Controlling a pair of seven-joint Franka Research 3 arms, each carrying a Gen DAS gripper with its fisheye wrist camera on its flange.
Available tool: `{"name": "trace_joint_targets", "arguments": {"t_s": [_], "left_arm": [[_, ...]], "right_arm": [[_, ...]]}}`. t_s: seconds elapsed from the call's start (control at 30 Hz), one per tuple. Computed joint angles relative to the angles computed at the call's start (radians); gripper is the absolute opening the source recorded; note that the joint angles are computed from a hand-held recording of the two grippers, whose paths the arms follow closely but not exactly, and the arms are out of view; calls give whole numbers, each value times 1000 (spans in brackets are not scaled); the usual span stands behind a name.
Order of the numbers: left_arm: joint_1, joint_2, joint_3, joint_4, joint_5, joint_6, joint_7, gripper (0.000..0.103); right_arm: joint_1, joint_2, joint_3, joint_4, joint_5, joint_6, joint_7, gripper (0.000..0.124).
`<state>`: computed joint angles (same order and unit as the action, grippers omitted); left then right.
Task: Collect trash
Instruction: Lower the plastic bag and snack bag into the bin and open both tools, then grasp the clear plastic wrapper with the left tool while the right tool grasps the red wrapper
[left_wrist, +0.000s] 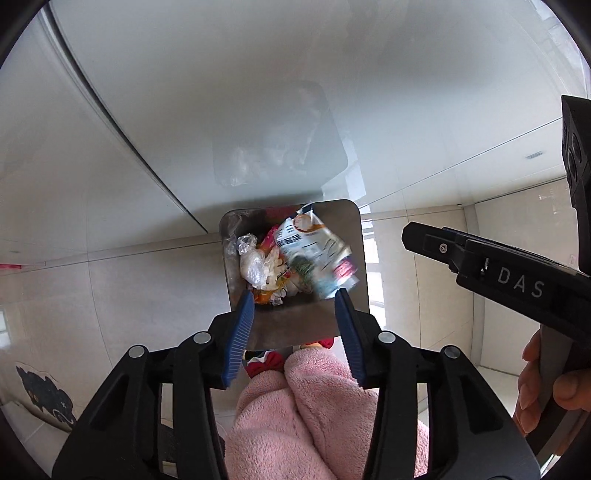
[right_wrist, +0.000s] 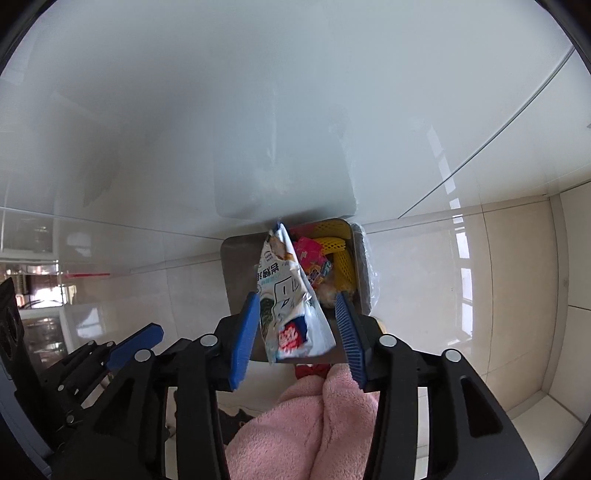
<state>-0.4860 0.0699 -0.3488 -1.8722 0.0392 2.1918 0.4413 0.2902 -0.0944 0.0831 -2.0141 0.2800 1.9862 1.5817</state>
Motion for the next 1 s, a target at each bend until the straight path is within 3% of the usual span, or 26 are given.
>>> {"name": "trace_joint_targets", "arguments": {"t_s": [0.1,0.27,0.47,0.73,1.0], "left_arm": [[-2,-8,0,3,11,-19,0,54],[-6,-44,-2,13,32,-56,-21,73],[0,-118,-1,31,60,-110,-30,86],[-3,-145,-25,225,209,-257,-42,93],[-33,-37,-34,541,410,-404,-35,94]], "right_arm": [[0,3,0,8,-8,-1,8,51],[-3,-17,-1,18,-23,-1,19,83],[-10,-61,-4,63,-37,-32,-6,98],[-32,-149,-15,162,-36,-73,-25,99],[-68,-160,-26,329,-53,-24,-27,100]]}}
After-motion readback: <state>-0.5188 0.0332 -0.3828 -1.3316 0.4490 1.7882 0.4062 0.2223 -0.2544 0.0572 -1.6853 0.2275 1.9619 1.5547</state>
